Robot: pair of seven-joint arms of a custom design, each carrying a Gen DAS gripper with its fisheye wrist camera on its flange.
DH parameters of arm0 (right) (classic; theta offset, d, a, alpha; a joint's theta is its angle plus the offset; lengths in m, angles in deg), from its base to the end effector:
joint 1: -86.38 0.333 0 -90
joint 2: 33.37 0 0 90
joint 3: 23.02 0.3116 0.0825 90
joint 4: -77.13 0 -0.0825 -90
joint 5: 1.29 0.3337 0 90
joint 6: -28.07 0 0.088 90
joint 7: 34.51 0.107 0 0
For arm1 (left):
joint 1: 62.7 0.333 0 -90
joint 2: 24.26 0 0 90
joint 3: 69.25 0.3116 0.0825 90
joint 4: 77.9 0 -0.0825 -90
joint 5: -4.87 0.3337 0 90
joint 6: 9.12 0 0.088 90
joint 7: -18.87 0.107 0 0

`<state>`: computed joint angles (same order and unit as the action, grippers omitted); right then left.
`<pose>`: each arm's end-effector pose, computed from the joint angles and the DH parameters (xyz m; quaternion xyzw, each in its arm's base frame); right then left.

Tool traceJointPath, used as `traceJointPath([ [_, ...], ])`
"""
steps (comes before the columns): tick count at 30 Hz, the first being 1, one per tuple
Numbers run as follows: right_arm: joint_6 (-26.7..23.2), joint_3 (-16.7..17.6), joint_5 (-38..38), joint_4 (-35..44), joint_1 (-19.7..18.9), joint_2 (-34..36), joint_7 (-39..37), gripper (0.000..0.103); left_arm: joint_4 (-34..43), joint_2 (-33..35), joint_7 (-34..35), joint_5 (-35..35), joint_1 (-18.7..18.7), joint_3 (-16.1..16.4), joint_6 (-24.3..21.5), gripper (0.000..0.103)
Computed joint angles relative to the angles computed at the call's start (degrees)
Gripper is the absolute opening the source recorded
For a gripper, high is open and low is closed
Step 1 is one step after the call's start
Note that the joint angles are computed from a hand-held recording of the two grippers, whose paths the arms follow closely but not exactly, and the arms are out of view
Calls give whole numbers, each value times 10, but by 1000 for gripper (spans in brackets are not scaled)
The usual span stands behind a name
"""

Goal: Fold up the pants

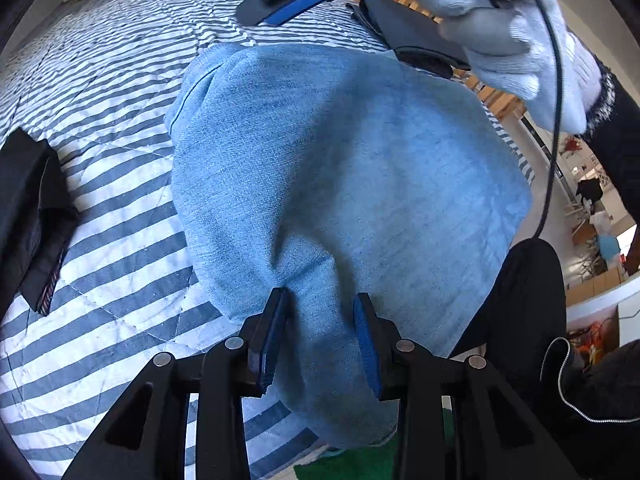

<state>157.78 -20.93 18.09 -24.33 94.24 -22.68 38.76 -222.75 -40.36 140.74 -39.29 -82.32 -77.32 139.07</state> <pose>0.5856 0.1100 0.5005 -0.7829 0.5854 -0.0143 0.2102 0.3773 -0.1854 0.4344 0.5122 -0.8115 0.2787 0.0388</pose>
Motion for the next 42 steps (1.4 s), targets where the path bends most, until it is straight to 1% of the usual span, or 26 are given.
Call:
traceJointPath([
  [3,-34,8,0,18,1,27,-25,34,1,5,32,-30,-6,11,-4,36],
  [5,-51,15,41,26,-9,29,-51,34,0,6,42,-41,-6,6,2,36],
  [7,-70,18,83,41,-18,35,-66,34,-11,0,49,-35,-9,-7,24,37],
  [8,-73,17,77,51,-13,40,-60,34,-15,-3,52,-30,-12,-10,34,38],
  [10,-71,12,33,58,3,47,-38,34,-19,-7,54,-29,-18,-8,39,38],
  [11,-88,11,16,67,8,53,-30,25,-19,-8,57,-33,-21,-4,34,39],
  [13,-92,5,-50,47,27,42,-7,9,-14,-13,71,-50,-22,14,6,39],
  [14,-89,2,-79,30,35,32,3,8,-12,-18,77,-65,-19,24,-12,39],
  [16,-79,1,-93,-12,36,8,11,6,-14,-36,89,-100,-7,44,-41,39],
  [17,-74,0,-95,-30,35,-3,15,5,-16,-46,91,-115,2,49,-43,40],
  [19,-55,-1,-92,-62,30,-25,14,5,-19,-56,83,-125,21,48,-25,40],
  [20,-48,-1,-85,-71,28,-32,10,5,-17,-52,72,-125,28,42,-9,40],
  [21,-51,-1,-81,-72,26,-34,9,5,-15,-45,73,-136,29,46,-6,40],
  [22,-53,-1,-84,-72,27,-36,8,5,-8,-33,78,-145,28,49,-15,40],
  [24,-52,1,-115,-69,34,-40,10,5,-1,-8,89,-154,21,33,-19,39],
  [26,-39,1,-137,-58,39,-43,24,10,-4,7,103,-157,13,10,1,39],
  [27,-41,2,-116,-42,36,-39,21,12,-18,1,122,-179,5,3,20,39],
  [28,-46,3,-82,-23,31,-29,12,12,-20,2,132,-194,1,2,26,39],
  [29,-54,5,-57,0,27,-16,7,12,-19,3,136,-206,0,4,25,39],
  [31,-77,10,-33,49,26,18,-1,12,-20,3,148,-219,2,6,19,39],
  [33,-113,17,-36,105,34,68,15,12,-24,0,154,-221,3,1,26,39],
  [34,-148,20,-26,138,31,94,19,12,-26,-2,155,-218,3,-4,32,39],
  [36,-201,27,-13,175,29,126,29,12,-31,-5,162,-213,-1,-10,46,39],
  [37,-221,27,-18,188,31,135,29,12,-32,-6,167,-213,-4,-9,49,39],
  [39,-234,26,-28,181,35,131,30,12,-33,-6,176,-218,-7,-5,47,39],
  [42,-256,27,-15,163,28,115,22,13,-36,-8,187,-226,-8,0,39,39],
])
